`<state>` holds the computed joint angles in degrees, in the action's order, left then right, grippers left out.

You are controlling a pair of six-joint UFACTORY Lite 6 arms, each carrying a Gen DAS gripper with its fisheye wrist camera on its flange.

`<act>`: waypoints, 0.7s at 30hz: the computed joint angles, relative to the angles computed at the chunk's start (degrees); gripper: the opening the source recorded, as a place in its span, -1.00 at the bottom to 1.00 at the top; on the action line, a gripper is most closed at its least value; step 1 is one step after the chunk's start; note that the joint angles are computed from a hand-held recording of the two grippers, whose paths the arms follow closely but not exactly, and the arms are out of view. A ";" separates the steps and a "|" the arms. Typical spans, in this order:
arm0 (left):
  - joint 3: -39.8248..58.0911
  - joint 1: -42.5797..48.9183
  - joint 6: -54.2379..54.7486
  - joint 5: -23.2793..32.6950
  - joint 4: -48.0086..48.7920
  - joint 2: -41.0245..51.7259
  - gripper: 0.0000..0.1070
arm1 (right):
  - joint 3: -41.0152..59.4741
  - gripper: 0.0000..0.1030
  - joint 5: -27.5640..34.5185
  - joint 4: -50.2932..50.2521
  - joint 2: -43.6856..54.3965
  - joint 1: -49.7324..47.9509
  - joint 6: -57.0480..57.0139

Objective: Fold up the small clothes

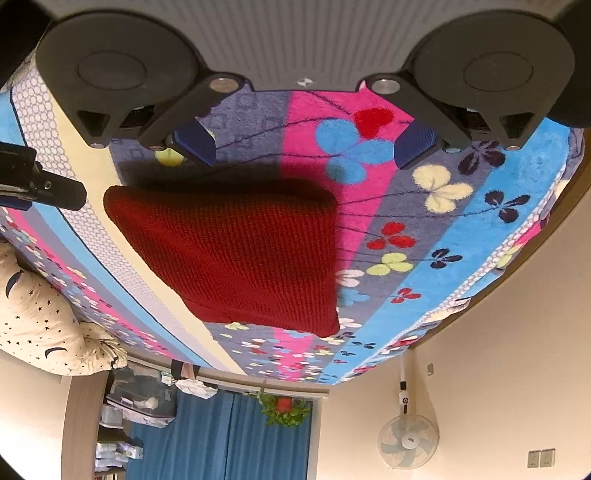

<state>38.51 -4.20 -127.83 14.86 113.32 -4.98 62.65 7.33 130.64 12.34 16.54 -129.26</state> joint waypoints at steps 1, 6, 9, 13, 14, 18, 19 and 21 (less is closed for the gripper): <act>-0.10 0.13 -0.79 -0.12 0.86 -0.06 0.92 | -0.25 0.93 0.10 3.31 -0.15 0.28 -3.55; -0.12 0.19 -1.00 -0.13 1.22 -0.14 0.92 | -0.48 0.93 0.77 3.98 -0.36 0.20 -4.47; -0.24 0.18 -1.82 0.05 2.31 -0.24 0.92 | -0.56 0.93 0.86 3.59 -0.41 -0.02 -3.86; -0.12 0.16 -2.19 0.15 2.77 0.00 0.92 | -0.62 0.93 1.28 1.16 -0.50 -0.21 -1.30; -0.16 0.06 -2.12 0.24 2.62 -0.01 0.92 | -0.68 0.93 1.37 1.08 -0.54 -0.18 -1.38; -0.16 0.06 -2.12 0.24 2.62 -0.01 0.92 | -1.02 0.93 1.66 2.26 -0.79 0.10 -3.06; -0.17 0.02 -2.03 0.27 2.51 -0.03 0.92 | -1.16 0.93 1.81 2.36 -0.88 0.09 -3.28; -0.12 -0.04 -1.94 0.33 2.38 0.00 0.92 | -1.19 0.93 1.93 2.28 -0.93 0.05 -3.35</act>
